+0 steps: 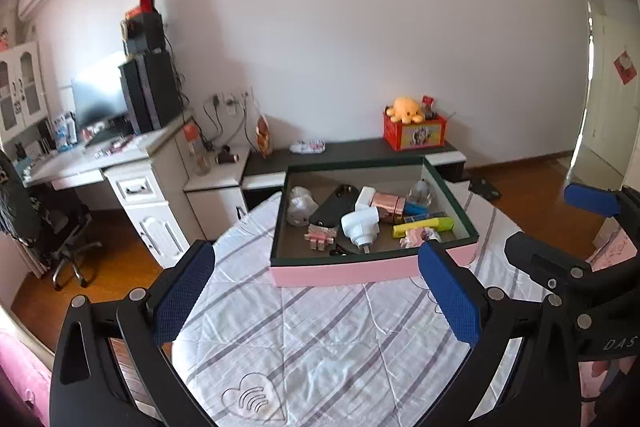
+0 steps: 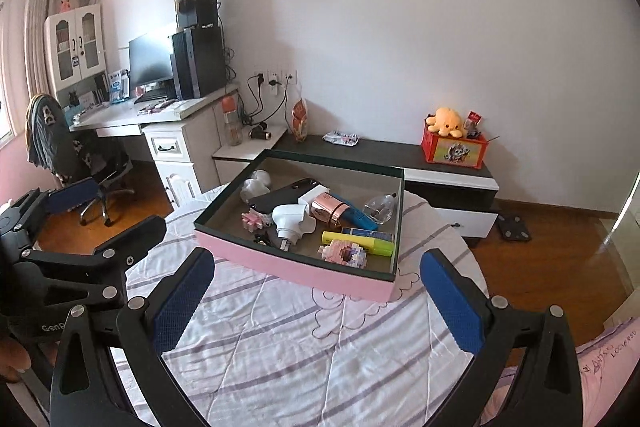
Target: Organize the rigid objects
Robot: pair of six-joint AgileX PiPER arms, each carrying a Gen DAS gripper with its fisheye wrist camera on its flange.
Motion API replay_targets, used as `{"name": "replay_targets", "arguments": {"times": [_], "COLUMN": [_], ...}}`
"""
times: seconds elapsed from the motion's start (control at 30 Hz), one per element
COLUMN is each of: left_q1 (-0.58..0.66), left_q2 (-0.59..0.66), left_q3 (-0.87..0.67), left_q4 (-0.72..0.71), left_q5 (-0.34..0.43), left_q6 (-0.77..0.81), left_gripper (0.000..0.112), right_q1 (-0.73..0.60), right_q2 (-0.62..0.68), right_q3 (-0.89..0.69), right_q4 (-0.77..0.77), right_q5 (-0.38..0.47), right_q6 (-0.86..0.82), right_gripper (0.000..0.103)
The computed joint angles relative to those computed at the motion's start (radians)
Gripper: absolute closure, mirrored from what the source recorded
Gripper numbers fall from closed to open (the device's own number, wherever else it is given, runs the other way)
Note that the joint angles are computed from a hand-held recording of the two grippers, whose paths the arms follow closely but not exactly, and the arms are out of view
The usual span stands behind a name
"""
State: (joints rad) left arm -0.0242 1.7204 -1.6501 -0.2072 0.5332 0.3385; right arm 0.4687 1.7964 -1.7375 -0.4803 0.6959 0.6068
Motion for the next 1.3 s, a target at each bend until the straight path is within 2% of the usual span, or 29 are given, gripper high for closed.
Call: {"name": "replay_targets", "arguments": {"times": [0.2,0.37,0.73,1.1,1.3], "left_q1": [0.018,0.059,0.123,0.212,0.304], "left_q2": [-0.183,-0.292,-0.481,-0.663,-0.752], "left_q3": [0.186,0.270,0.383,0.489,0.531], "left_q4": [-0.037,-0.146,-0.265,-0.484,-0.641], "left_q5": [-0.087,-0.087,-0.092,-0.094,-0.029], "left_q6": [0.061,0.154,0.265,0.443,0.554], "left_gripper": [0.009,0.009,0.009,0.009,0.009], "right_q1": [0.079,0.154,0.328,0.523,0.632], "right_q2": [-0.137,-0.220,-0.328,-0.403,-0.433], "right_q3": [0.142,0.209,0.264,0.281,0.296], "right_q4": [-0.133,-0.230,-0.433,-0.620,-0.717], "right_q5": [-0.014,0.004,0.117,0.265,0.353], "right_q6": [0.146,0.244,0.406,0.529,0.579], "right_gripper": [0.000,0.000,0.000,0.000,0.000]}}
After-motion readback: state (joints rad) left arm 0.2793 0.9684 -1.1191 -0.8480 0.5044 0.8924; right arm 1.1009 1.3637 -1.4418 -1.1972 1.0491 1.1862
